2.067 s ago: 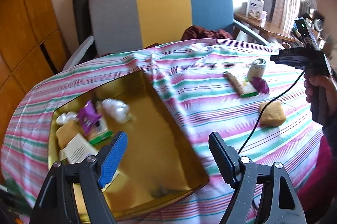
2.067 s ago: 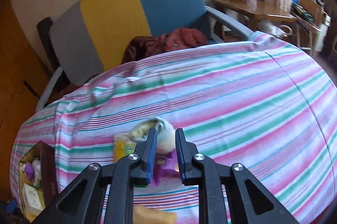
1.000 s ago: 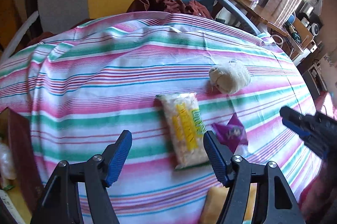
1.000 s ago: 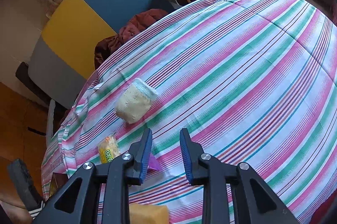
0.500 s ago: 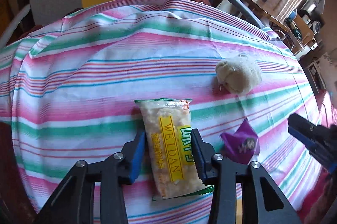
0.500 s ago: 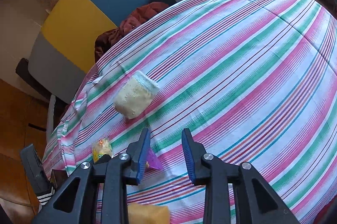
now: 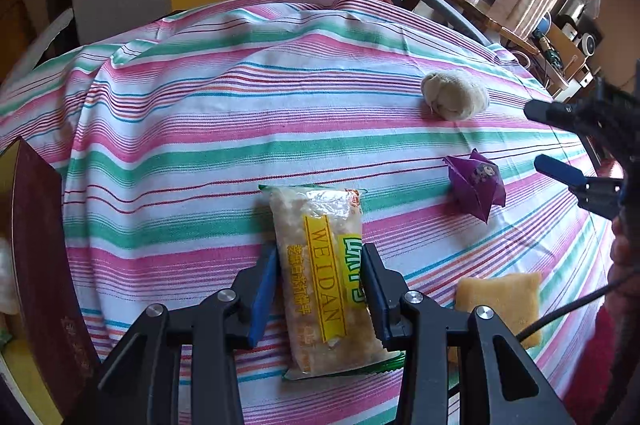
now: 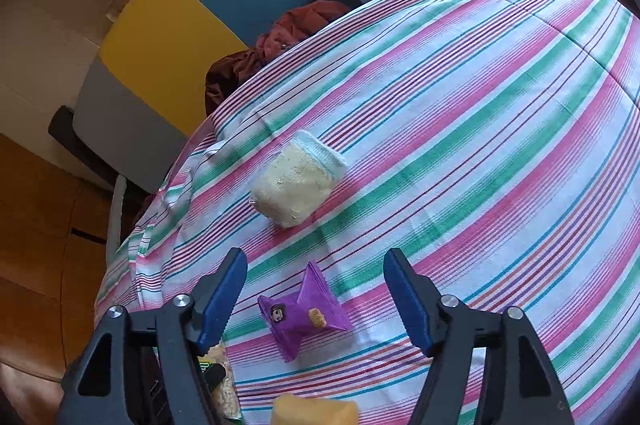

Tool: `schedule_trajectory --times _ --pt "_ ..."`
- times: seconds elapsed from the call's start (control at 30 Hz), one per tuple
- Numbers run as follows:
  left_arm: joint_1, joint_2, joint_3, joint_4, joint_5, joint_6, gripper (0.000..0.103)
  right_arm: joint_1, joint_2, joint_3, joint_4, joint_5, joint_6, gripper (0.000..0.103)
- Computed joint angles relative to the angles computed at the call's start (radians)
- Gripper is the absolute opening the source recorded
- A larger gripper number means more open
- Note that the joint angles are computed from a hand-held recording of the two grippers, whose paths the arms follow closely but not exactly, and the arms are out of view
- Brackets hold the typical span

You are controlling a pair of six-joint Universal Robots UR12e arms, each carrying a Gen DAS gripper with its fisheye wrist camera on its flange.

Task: Organize objects
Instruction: 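Grasp the yellow WEIDAN snack bar with the left gripper while the right grasps the knitted beige cup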

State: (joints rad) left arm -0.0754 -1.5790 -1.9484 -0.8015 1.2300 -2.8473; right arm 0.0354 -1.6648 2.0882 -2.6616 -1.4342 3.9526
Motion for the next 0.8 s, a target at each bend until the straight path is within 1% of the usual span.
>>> schedule_trajectory --times 0.07,0.17,0.2,0.27,0.43,0.47,0.5,0.53,0.57,0.63,0.67,0.8 --pt "0.006 0.001 -0.002 -0.003 -0.013 0.001 0.042 -0.008 0.017 -0.012 0.002 0.017 0.012 0.084" --pt "0.010 0.001 -0.005 0.000 -0.027 0.004 0.041 -0.036 0.045 -0.013 -0.031 0.083 0.092 0.085" --pt "0.012 0.002 -0.007 0.002 -0.032 0.002 0.041 -0.041 0.055 -0.016 -0.043 0.091 0.119 0.085" --pt "0.014 0.003 -0.010 0.005 -0.040 -0.004 0.041 -0.041 0.076 -0.030 -0.049 0.082 0.148 0.085" --pt "0.018 0.004 -0.019 0.023 -0.051 -0.005 0.042 -0.036 0.131 -0.077 0.001 0.077 0.169 0.085" --pt "0.019 0.004 -0.020 0.026 -0.053 -0.006 0.042 -0.029 0.140 -0.088 0.017 0.055 0.155 0.085" --pt "0.019 0.004 -0.021 0.028 -0.055 -0.008 0.042 -0.016 0.147 -0.107 0.046 0.018 0.112 0.083" --pt "0.020 0.004 -0.022 0.030 -0.056 -0.009 0.042 -0.004 0.153 -0.127 0.083 -0.015 0.063 0.070" --pt "0.020 0.004 -0.021 0.030 -0.058 -0.010 0.042 0.001 0.157 -0.134 0.092 -0.022 0.031 0.062" --pt "0.022 0.004 -0.021 0.029 -0.061 -0.007 0.041 0.002 0.151 -0.134 0.098 -0.024 0.017 0.058" --pt "0.022 0.004 -0.022 0.029 -0.063 -0.006 0.041 0.005 0.144 -0.132 0.106 -0.037 0.003 0.057" --pt "0.022 0.004 -0.018 0.019 -0.061 0.004 0.041 0.020 0.094 -0.113 0.127 -0.082 -0.062 0.056"
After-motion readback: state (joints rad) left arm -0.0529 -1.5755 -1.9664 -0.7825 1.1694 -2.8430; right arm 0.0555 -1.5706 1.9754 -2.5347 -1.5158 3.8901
